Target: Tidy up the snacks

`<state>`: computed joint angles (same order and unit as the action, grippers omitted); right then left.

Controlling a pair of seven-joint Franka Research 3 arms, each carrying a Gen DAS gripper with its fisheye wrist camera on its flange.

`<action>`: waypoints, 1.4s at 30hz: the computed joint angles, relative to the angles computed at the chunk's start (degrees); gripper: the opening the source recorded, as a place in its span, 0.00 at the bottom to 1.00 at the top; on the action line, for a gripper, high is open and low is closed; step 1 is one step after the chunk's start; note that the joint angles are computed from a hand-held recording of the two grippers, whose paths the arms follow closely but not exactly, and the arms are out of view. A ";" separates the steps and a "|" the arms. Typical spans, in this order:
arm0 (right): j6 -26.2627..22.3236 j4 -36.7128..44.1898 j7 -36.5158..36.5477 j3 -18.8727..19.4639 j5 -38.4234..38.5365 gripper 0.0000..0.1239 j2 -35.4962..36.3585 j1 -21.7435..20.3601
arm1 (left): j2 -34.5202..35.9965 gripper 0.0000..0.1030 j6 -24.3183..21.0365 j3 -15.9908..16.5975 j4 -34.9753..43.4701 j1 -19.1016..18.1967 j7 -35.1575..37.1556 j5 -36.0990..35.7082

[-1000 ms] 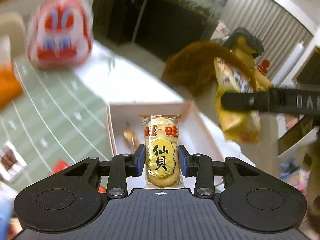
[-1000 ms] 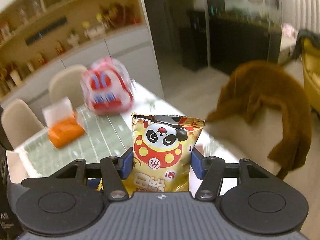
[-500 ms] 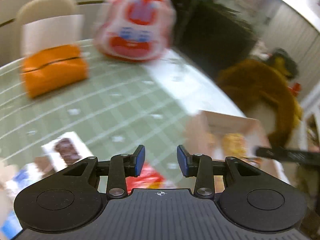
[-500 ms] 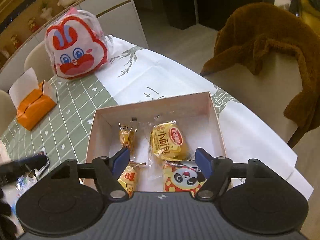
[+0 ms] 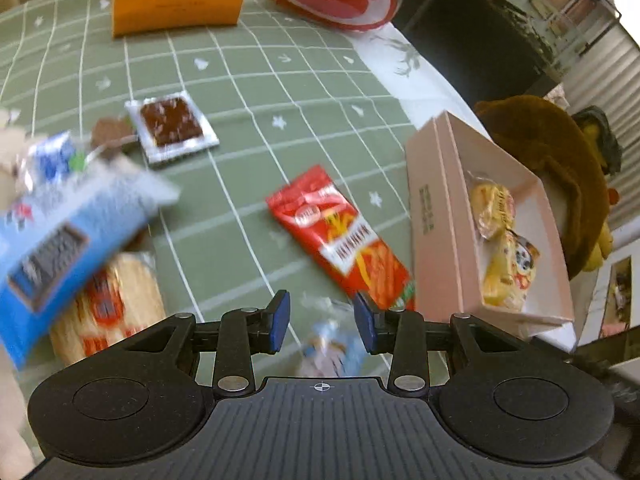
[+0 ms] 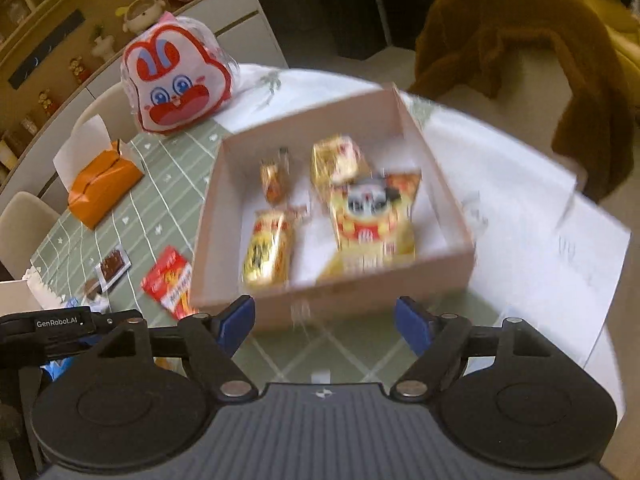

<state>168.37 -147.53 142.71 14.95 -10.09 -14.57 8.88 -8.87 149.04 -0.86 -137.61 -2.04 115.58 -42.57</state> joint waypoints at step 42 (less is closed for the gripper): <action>-5.48 -3.35 10.66 5.31 -14.01 0.68 -0.43 -3.99 | 12.14 0.35 15.46 -2.60 10.40 -5.20 12.30 -3.13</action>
<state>162.89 -150.88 153.37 20.26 -24.10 -15.00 4.89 3.28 164.50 -3.46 -127.21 -7.24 127.88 -45.70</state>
